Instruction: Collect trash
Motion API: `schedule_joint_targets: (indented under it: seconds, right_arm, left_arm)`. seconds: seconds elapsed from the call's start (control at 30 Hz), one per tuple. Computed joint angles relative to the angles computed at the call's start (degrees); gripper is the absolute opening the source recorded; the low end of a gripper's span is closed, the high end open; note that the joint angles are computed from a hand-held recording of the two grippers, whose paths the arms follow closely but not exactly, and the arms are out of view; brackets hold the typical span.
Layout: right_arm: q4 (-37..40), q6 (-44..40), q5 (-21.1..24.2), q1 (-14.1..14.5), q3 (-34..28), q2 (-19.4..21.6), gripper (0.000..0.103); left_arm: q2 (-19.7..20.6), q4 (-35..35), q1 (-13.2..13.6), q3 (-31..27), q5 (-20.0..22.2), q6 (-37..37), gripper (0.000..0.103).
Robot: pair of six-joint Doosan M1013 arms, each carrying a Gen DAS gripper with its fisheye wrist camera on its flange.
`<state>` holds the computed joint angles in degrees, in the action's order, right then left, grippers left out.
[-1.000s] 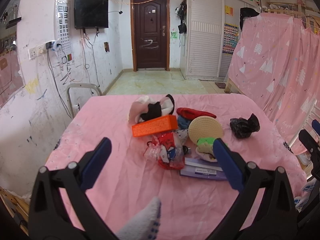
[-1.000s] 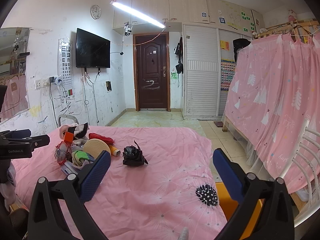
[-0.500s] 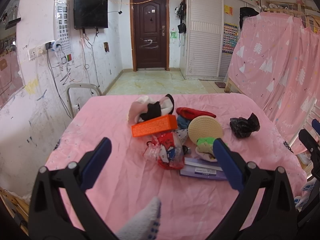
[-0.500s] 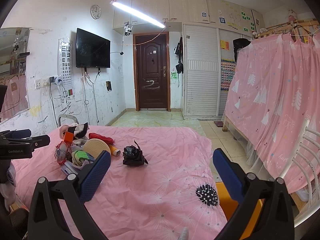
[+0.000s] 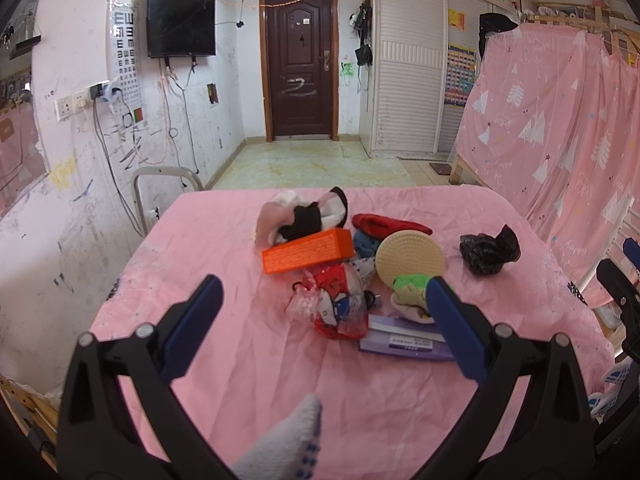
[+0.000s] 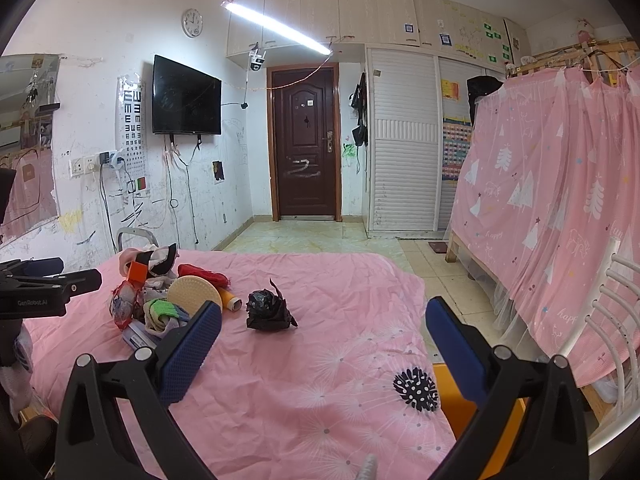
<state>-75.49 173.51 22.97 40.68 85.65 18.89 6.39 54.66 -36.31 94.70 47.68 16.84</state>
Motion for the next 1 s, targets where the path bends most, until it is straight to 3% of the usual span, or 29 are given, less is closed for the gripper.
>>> schedule_joint_targets:
  seconds: [0.13, 0.33, 0.43, 0.57, 0.77, 0.87, 1.0]
  right_arm:
    - [6.01, -5.73, -1.51, -0.42, -0.98, 0.52, 0.093]
    - [23.16, -22.25, -3.92, -1.39, -4.44, 2.39, 0.093]
    - [34.14, -32.76, -4.25, -1.92, -6.45, 3.55, 0.093]
    - [55.23, -52.04, -3.35, -3.28, -9.51, 5.15, 0.093]
    - [71.15, -66.9, -0.41, -4.42, -12.61, 6.7, 0.093]
    - [73.46, -69.91, 1.65, -4.6, -14.56, 7.93, 0.093]
    - [75.87, -72.29, 5.53, -5.05, -17.75, 10.1, 0.093]
  left_arm:
    - [-0.02, -1.95, 0.83, -0.03, -0.91, 0.89, 0.097]
    - [0.31, -6.24, 3.45, -0.53, -2.1, 2.53, 0.097]
    - [0.59, -8.24, 4.5, -0.93, -2.77, 3.66, 0.097]
    - [0.77, -13.33, 5.74, -1.11, -4.96, 6.63, 0.097]
    - [2.02, -20.43, 6.38, -1.85, -6.14, 13.14, 0.086]
    - [3.0, -23.26, 6.99, -2.71, -6.1, 15.69, 0.077]
    - [3.6, -27.7, 8.1, -2.72, -7.14, 18.82, 0.048]
